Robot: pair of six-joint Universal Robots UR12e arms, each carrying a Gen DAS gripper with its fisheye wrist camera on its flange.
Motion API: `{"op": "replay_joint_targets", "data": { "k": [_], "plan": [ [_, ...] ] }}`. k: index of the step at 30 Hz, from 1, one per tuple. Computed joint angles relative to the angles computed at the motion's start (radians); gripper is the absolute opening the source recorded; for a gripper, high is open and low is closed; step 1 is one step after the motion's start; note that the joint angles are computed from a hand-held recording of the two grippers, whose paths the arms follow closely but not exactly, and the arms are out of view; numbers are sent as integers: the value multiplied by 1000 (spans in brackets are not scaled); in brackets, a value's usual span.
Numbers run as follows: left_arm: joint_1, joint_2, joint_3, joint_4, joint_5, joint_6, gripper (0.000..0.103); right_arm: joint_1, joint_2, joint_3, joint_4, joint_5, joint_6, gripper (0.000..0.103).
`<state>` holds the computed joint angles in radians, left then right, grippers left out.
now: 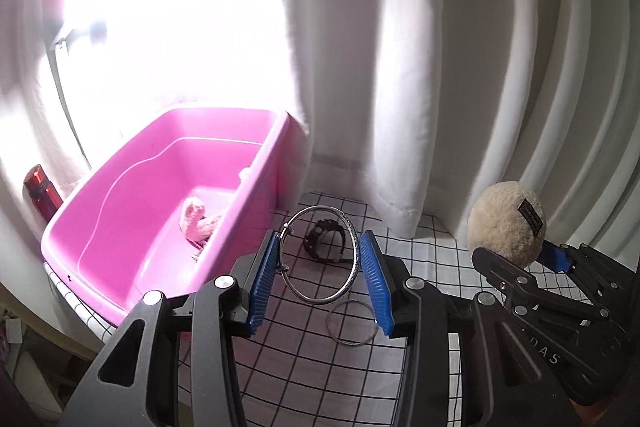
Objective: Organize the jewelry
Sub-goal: 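Carry both held items over the pink tub and open both tools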
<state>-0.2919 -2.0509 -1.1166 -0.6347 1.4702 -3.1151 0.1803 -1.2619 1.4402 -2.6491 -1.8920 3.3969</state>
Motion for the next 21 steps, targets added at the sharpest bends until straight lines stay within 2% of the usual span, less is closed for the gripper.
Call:
{"op": "replay_joint_targets", "data": {
  "k": [10, 16, 21],
  "plan": [
    [76, -15, 44, -2, 45, -18, 41, 44, 129, -210, 19, 75, -72, 52],
    [116, -53, 104, -50, 78, -37, 41, 69, 219, -355, 88, 116, -111, 52],
    [144, -79, 140, -100, 83, -50, 41, 81, 293, -481, 184, 140, -132, 52]
  ]
}}
